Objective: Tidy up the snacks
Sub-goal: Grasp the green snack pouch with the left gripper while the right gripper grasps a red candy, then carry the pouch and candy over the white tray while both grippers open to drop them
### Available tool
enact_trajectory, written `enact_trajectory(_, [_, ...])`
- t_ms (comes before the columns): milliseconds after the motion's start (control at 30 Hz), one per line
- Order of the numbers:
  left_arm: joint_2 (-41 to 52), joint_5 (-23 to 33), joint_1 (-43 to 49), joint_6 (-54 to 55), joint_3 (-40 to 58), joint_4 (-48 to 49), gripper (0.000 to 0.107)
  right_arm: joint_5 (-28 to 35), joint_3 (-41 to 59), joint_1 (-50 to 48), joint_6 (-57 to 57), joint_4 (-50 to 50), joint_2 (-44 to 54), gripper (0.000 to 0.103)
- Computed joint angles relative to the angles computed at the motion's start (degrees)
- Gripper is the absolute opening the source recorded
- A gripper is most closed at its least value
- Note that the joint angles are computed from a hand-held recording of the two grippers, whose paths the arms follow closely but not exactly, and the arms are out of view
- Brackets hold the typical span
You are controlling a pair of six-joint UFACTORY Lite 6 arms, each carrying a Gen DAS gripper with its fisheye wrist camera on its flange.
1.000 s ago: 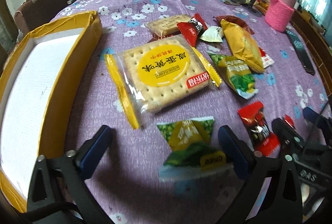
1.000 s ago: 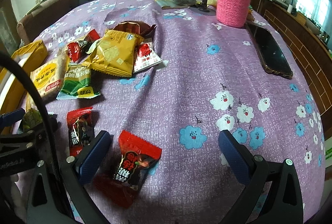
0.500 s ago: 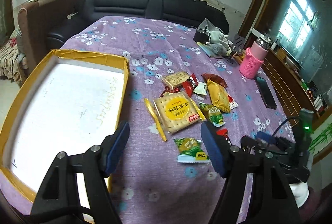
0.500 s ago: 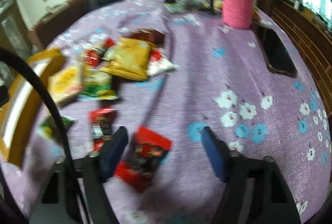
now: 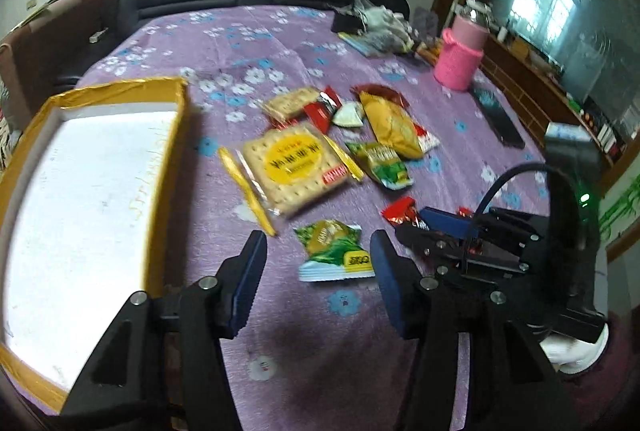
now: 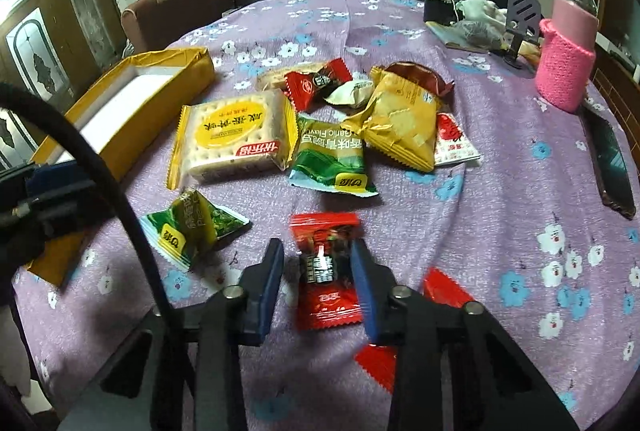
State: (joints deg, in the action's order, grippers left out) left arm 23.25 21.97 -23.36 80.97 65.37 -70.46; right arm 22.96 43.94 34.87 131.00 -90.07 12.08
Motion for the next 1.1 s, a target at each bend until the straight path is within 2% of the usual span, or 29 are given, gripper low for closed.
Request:
enact_trajectory(333, [9.74, -2.71, -4.65, -4.66, 7.11, 3.48, 0.055, -0.53, -6.93, -0.11, 13.20, -10.27, -6.97, 0.023])
enact_trajectory(367, [9.85, -4.47, -5.52, -4.60, 6.84, 3.69, 0.055, -0.55, -7.25, -0.09, 13.44, -10.30, -7.54, 0.023])
enact_trajectory(567, [5.75, -8.55, -6.17, 7.07, 1.53, -6.92, 0.053, 1.43, -8.53, 1.91, 9.62, -5.36, -10.86, 0.023])
enact_trajectory(700, [-0.67, -3.74, -1.36, 8.88, -2.63, -9.06, 0.053, 3.93, -8.40, 4.67, 5.20, 0.33, -13.26, 0.023])
enact_trajectory(867, [-8.19, 5.31, 11.25, 6.15, -4.99, -6.63, 0.053, 7.95, -3.13, 9.67, -3.52, 7.77, -14.16, 0.023])
enact_trajectory(1033, [-9.63, 11.95, 20.24, 6.67, -5.16, -5.42, 0.053, 7.23, 5.33, 11.30, -9.14, 9.84, -10.56, 0.023])
enact_trajectory(1100, [-10.67, 12.22, 21.31, 7.48, -6.14, -5.61, 0.053, 6.14, 6.50, 11.05, -8.67, 9.75, -10.15, 0.023])
